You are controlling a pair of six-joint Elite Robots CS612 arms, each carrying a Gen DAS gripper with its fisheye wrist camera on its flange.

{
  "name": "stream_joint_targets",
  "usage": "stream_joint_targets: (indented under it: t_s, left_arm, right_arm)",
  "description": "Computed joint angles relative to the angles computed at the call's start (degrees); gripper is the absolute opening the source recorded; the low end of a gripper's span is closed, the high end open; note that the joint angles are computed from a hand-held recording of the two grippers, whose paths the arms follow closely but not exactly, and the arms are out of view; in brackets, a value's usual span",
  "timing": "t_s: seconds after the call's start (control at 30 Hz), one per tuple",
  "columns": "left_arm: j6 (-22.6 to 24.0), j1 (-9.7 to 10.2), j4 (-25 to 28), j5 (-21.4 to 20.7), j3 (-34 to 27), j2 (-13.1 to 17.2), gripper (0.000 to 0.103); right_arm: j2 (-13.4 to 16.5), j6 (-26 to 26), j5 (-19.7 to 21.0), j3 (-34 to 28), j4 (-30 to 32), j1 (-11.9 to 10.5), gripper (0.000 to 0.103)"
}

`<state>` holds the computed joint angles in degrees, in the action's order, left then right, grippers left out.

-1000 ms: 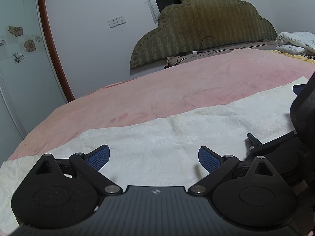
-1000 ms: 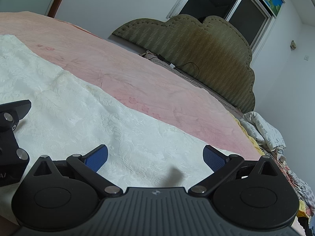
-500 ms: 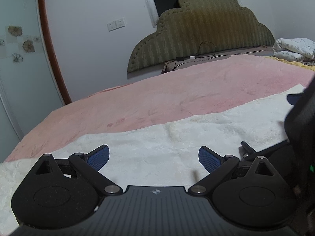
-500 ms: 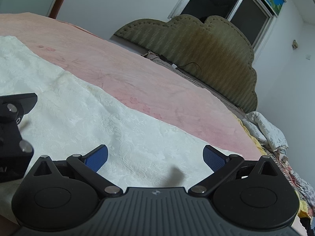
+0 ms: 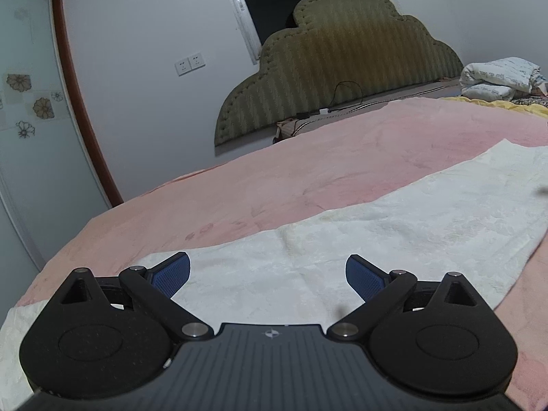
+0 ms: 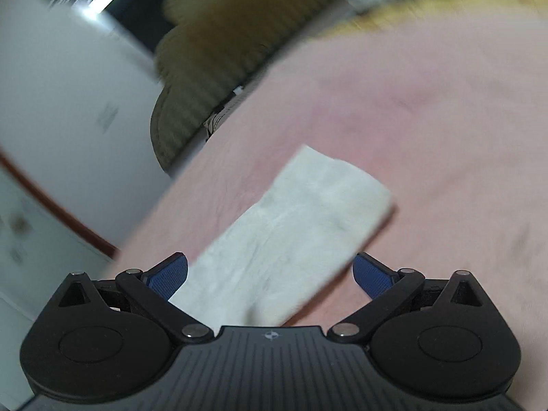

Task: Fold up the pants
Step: 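Move the right tool to the folded pants end and close on it, then grasp the pants end with the left tool beside the right tool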

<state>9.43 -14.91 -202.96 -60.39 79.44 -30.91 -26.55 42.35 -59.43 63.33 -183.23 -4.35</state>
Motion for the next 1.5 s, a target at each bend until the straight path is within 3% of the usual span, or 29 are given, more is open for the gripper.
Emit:
stream_joint_targets:
  t_s: [0.03,0.1,0.23,0.33,0.5,0.6,0.7,0.77,0.83,0.9,1.0,1.13,1.37,1.5]
  left_arm:
    - [0.4,-0.07,-0.3,-0.1,0.0,0.0,0.1]
    - [0.8,-0.12,-0.5,-0.3,0.0,0.1,0.1]
    - [0.0,-0.11,0.8,-0.7,0.0,0.0,0.1]
    - [-0.1,-0.17,1.2,-1.1,-0.2,0.0,0.1]
    - [0.4,-0.22,1.5,-2.3,-0.4,0.0,0.1]
    - [-2.2,0.17,3.7,-4.6,-0.3,-0.5,0.1]
    - [-4.1,0.39,5.2,-5.0,-0.3,-0.7,0.1]
    - [-5.0,0.47,5.9,-5.3,-0.3,-0.8,0.1]
    - [-5.5,0.56,6.5,-5.7,-0.5,-0.8,0.1]
    - [-5.7,0.6,6.7,-5.9,-0.7,-0.8,0.1]
    - [-6.2,0.68,7.3,-6.6,-0.9,-0.8,0.1]
    - [-9.6,1.21,10.5,-9.7,-1.9,-1.1,0.1]
    - [-23.9,3.57,18.9,-22.4,-6.2,-1.1,0.099]
    - [-35.9,5.67,23.0,-33.5,-10.3,0.3,0.099]
  right_arm:
    - [0.6,2.2,2.5,-0.3,-0.4,-0.5,0.103]
    - [0.9,2.2,3.0,-0.2,-0.6,-0.6,0.103]
    - [2.0,-5.9,3.7,-2.6,1.6,0.3,0.103]
    - [3.8,-8.2,1.0,-5.2,-0.4,1.0,0.103]
    - [8.2,-4.0,-2.0,-13.2,-0.2,1.2,0.103]
    - [8.8,-3.2,-3.0,-14.6,1.1,1.3,0.103]
    - [8.8,-4.5,-1.3,-14.2,0.3,1.0,0.103]
    - [8.1,-6.8,-3.0,-12.9,0.8,1.1,0.084]
    - [7.3,-8.7,-5.4,-11.7,2.2,1.2,0.042]
    - [7.4,-6.9,-4.9,-11.6,2.5,0.8,0.025]
    - [7.9,-4.5,-3.5,-11.9,1.4,0.4,0.019]
    - [7.2,-8.8,-6.3,-11.3,1.5,1.1,0.017]
    - [5.7,-20.5,-11.8,-10.4,1.2,2.6,0.016]
    - [4.7,-27.9,-14.9,-9.4,-0.3,3.6,0.016]
